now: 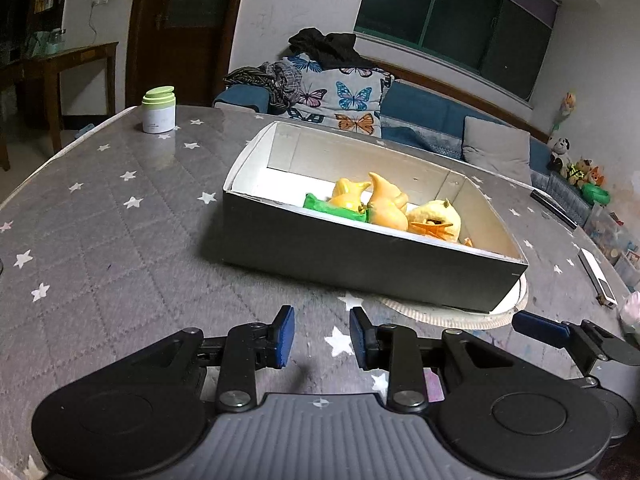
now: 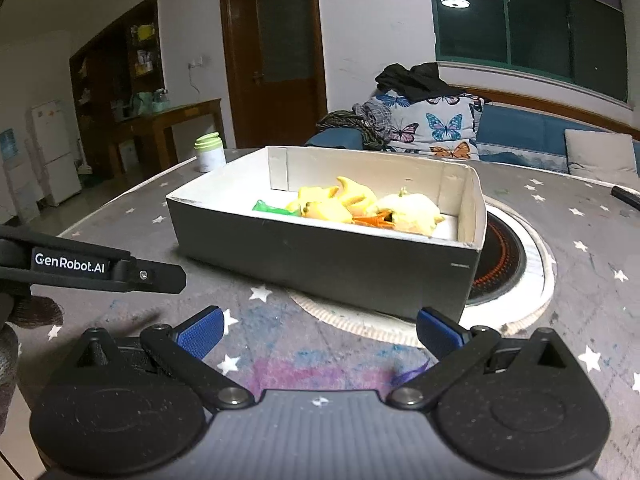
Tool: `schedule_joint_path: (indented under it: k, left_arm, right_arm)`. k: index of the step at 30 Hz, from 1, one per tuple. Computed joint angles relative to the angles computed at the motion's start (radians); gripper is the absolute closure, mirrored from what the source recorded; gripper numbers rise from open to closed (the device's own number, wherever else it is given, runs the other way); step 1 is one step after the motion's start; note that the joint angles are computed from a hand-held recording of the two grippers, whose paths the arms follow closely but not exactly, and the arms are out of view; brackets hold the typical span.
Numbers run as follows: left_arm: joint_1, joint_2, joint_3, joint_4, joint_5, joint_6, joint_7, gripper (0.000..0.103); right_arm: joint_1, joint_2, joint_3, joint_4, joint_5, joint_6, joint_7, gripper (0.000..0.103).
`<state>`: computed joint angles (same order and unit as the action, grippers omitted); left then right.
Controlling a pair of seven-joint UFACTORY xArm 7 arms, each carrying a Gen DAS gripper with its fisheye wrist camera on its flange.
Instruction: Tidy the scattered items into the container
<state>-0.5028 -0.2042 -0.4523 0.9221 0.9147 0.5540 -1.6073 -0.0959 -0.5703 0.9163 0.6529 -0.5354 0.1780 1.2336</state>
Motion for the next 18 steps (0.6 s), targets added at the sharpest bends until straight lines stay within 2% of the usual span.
schedule_joint_path:
  k: [18]
  left_arm:
    - [-0.048,0.012,-0.022,0.033,0.052,0.151,-0.005,0.069]
  right_arm:
    - [0.083,-0.022,-0.043,-0.027,0.011,0.053,0.053,0.0]
